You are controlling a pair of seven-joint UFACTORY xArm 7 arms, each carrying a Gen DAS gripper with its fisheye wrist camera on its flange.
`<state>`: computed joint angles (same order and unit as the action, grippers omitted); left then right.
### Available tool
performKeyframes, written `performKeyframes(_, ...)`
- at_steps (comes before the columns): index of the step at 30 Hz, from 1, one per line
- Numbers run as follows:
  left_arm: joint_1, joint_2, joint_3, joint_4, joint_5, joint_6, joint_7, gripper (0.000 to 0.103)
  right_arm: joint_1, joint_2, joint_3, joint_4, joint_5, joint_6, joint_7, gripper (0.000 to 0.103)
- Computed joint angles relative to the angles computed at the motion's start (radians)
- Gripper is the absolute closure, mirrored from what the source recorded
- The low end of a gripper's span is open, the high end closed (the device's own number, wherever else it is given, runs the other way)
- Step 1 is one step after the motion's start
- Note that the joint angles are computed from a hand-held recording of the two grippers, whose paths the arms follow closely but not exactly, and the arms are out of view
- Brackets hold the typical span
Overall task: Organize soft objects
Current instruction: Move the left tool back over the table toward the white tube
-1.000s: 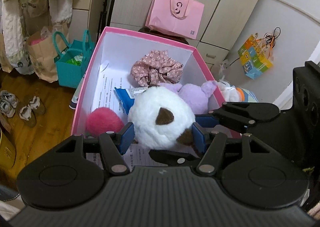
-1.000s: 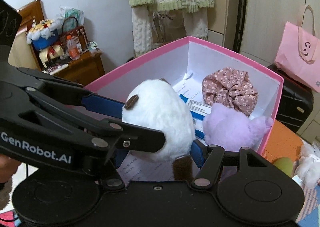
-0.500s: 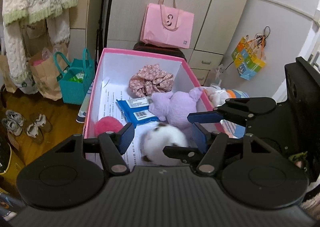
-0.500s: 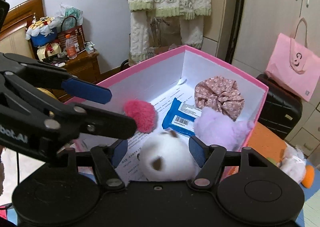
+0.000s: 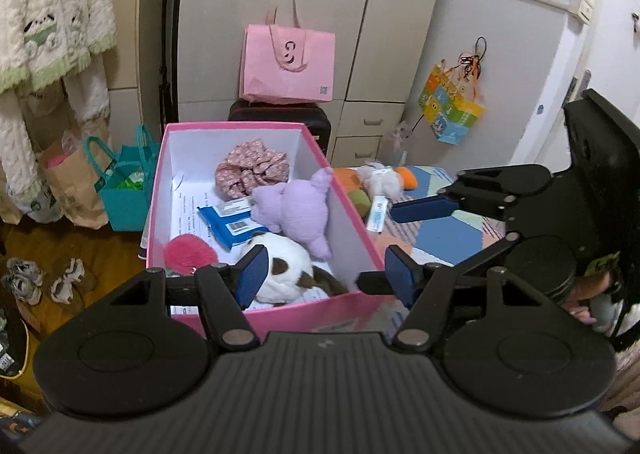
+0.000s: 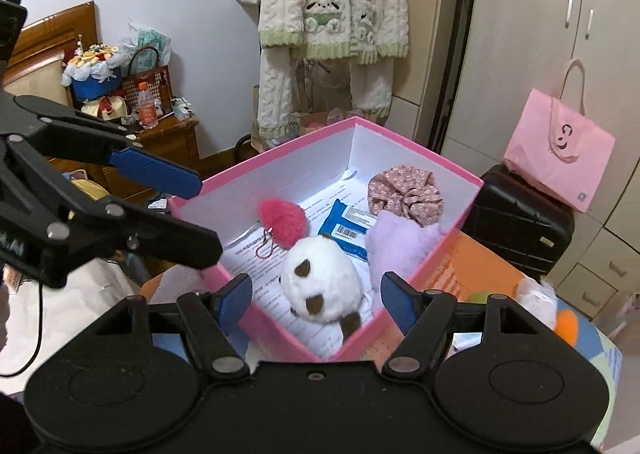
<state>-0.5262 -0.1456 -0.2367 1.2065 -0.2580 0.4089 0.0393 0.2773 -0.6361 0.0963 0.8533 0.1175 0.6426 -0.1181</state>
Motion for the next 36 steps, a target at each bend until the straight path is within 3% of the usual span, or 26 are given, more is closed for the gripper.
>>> performKeyframes(4, -0.012, -0.028, -0.018, -0.020, 0.021, -0.014, -0.016, 0.039, -0.003, -0.144, -0.035, -0.097, 0.008, 0.009, -0.017, 0.027)
performKeyframes(11, -0.049, -0.019, -0.040, 0.000, 0.046, -0.005, -0.024, 0.039, -0.087, -0.363, -0.069, -0.215, -0.024, 0.071, 0.001, 0.027)
performKeyframes(20, -0.091, 0.099, -0.085, 0.115, 0.120, 0.018, -0.054, 0.039, -0.170, -0.509, -0.129, -0.302, -0.046, 0.088, -0.006, 0.027)
performKeyframes(27, -0.142, 0.251, -0.088, 0.261, 0.297, 0.053, -0.193, 0.039, -0.211, -0.537, -0.197, -0.363, -0.048, 0.013, -0.069, 0.026)
performKeyframes(29, -0.161, 0.294, -0.079, 0.306, 0.330, 0.066, -0.225, 0.039, -0.217, -0.526, -0.218, -0.382, -0.049, -0.036, -0.101, 0.023)
performKeyframes(31, -0.189, 0.344, -0.061, 0.355, 0.386, 0.075, -0.268, 0.039, -0.234, -0.499, -0.226, -0.394, -0.048, -0.083, -0.117, 0.013)
performKeyframes(34, -0.278, 0.412, 0.020, 0.422, 0.605, 0.076, -0.439, 0.039, -0.254, -0.440, -0.239, -0.415, -0.047, -0.186, -0.138, 0.013)
performKeyframes(36, -0.317, 0.471, 0.052, 0.485, 0.690, 0.099, -0.508, 0.039, -0.255, -0.394, -0.256, -0.415, -0.037, -0.234, -0.152, 0.013)
